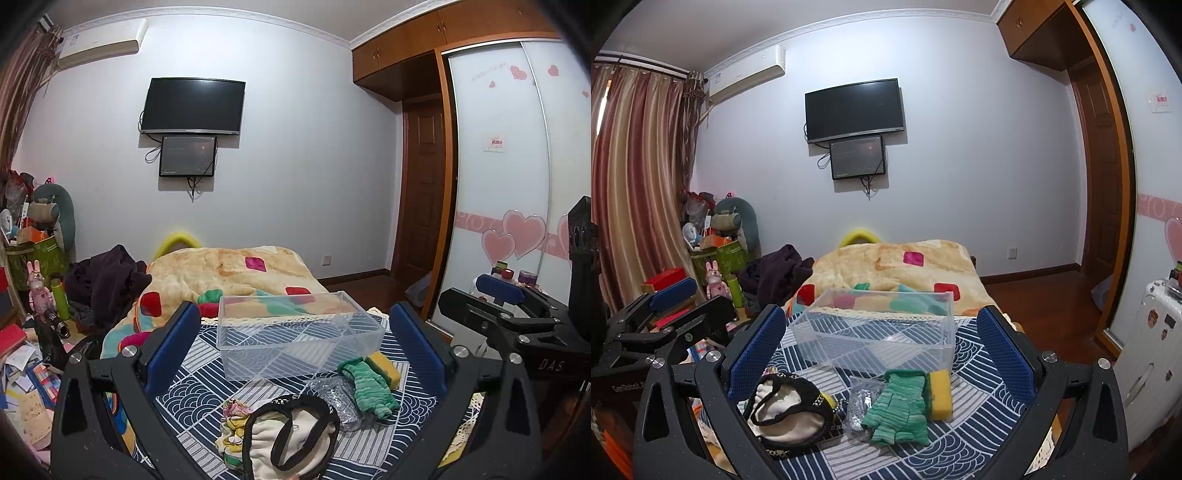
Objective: Organize soft objects
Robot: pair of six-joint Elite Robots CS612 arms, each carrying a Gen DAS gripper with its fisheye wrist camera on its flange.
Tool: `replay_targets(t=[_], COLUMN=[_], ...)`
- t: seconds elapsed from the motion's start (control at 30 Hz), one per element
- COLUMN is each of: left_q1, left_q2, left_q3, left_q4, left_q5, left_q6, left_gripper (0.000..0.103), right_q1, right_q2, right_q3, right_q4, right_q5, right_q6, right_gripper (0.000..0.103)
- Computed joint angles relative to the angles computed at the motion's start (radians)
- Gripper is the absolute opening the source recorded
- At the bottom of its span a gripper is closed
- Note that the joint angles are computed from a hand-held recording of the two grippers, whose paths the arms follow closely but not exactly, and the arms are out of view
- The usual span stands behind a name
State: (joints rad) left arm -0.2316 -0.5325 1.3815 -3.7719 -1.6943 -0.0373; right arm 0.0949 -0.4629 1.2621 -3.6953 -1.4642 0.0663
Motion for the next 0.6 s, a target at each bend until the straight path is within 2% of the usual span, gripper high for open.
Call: replay_targets(t=[0.6], left_q1=[0.002], left_q2=[-0.002], left_q3=[0.002], left_q4=[0.001], left_q5=[-0.005], left_q6=[-0.014], left_gripper=[0.103], right_q1=[0.001], right_q2=[-0.002], right_q3=[0.007], right_q4=[-0.014], right_q5=[-0.013], right_q6=[0.012], right_gripper=[0.103])
